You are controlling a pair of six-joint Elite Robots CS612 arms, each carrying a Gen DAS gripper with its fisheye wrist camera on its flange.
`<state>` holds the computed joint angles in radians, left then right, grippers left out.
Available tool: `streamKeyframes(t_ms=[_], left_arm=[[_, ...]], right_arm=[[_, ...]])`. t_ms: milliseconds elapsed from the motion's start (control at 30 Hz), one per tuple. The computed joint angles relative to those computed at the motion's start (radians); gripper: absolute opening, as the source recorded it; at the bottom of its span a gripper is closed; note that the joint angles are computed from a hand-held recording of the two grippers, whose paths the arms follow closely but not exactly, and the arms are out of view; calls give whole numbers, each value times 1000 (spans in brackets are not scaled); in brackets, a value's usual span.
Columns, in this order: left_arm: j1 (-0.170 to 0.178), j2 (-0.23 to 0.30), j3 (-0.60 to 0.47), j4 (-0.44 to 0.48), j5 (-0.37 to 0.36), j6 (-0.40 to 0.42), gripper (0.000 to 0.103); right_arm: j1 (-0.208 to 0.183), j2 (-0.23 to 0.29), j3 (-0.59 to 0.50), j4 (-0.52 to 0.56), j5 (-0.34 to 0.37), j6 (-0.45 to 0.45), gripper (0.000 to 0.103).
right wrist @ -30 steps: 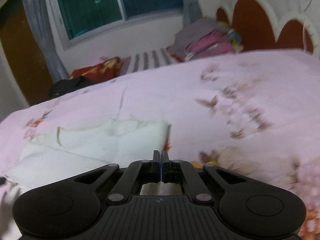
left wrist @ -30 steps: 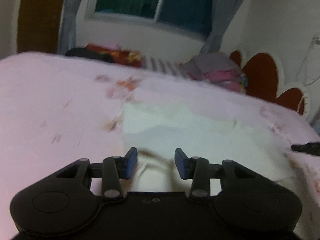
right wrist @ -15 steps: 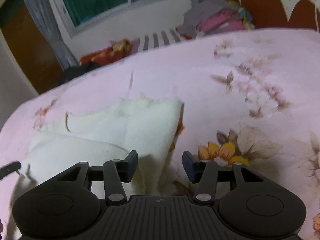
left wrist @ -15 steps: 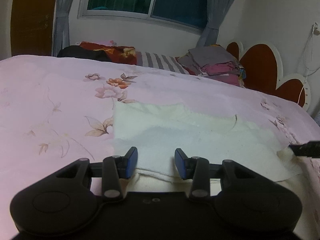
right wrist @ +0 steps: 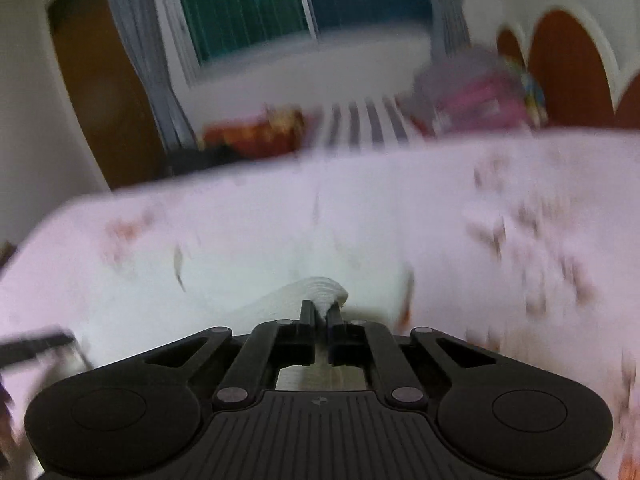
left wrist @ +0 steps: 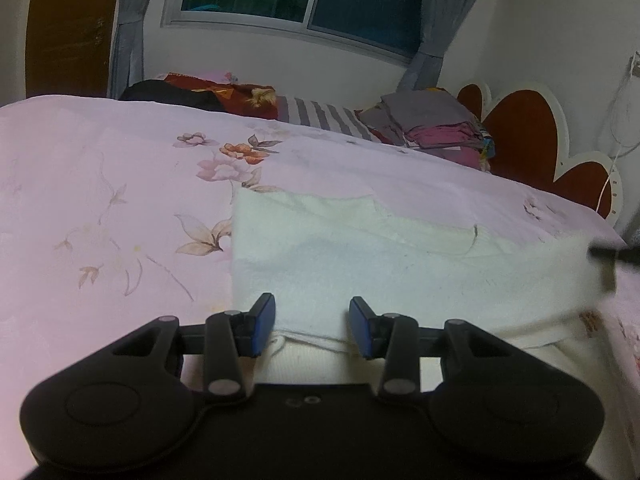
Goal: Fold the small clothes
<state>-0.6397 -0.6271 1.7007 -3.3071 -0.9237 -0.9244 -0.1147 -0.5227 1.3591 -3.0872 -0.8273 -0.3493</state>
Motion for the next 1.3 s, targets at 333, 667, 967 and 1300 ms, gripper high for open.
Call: streamKeyframes(t_ms=[333, 667, 967, 1300], left_arm=[[-18, -26, 33, 23, 36, 6, 46], [6, -40, 61, 77, -124, -21, 42], [25, -34, 87, -20, -184, 11, 9], [90, 15, -13, -98, -179, 60, 39]], right_arm=[[1, 13, -4, 84, -169, -25, 55], [-32, 7, 4, 328, -20, 21, 55], [-27, 21, 4, 171, -131, 46, 24], [-33, 111, -202, 249, 16, 253, 54]])
